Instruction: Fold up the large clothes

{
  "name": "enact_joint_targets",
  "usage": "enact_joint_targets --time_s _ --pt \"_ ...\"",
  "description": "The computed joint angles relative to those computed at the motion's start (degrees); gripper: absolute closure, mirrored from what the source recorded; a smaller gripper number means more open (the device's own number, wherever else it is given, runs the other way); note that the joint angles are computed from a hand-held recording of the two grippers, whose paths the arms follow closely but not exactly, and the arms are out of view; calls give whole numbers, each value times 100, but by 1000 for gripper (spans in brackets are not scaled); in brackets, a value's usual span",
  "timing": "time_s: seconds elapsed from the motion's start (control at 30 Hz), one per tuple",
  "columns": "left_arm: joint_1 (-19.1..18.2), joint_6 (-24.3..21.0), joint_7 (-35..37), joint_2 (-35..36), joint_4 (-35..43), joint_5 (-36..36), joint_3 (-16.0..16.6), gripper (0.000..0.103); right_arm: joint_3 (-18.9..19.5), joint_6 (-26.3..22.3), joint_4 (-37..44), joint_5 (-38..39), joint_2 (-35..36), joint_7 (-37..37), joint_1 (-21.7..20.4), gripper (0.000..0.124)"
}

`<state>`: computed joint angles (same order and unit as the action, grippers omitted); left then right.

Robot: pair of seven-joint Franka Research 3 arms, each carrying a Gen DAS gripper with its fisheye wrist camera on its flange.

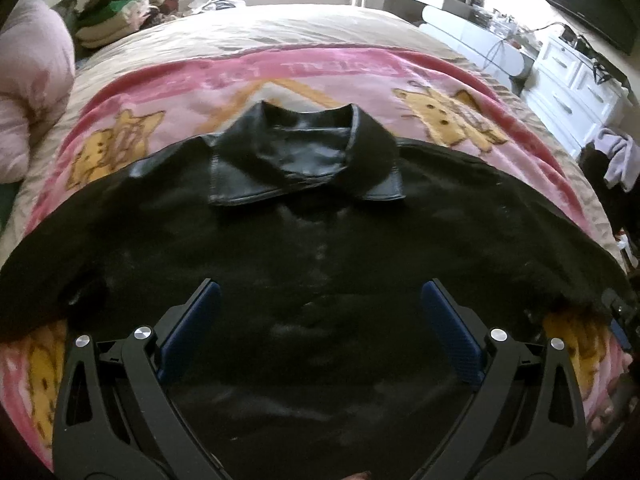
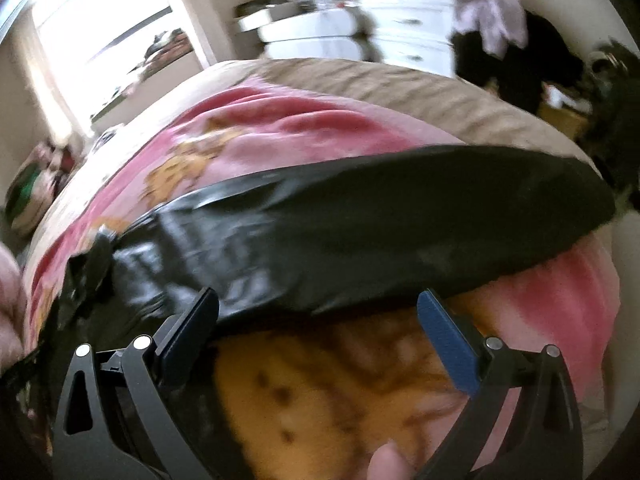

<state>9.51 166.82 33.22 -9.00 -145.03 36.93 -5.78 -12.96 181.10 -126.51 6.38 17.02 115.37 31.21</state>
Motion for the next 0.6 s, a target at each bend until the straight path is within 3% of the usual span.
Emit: enact_joint_targets --time_s 0.2,0.27,0.4,0.47,0.53,0.6 --pt "-160 -34 163 361 371 -188 15 9 16 -61 66 370 154 336 -393 25" --pt "-214 -46 219 479 503 -206 34 9 292 -69 127 541 201 262 -749 25" --pt "-310 -143 323 694 749 -261 86 9 110 -201 249 662 342 570 -775 25" --pt "-355 -177 397 756 825 -350 116 9 327 -167 305 841 433 648 -1088 25" --pt "-384 -170 466 803 878 -421 144 9 1055 -45 361 1297 506 411 -1845 25" --pt "-404 -192 473 821 905 -439 161 9 1524 217 366 1661 564 281 -2308 25"
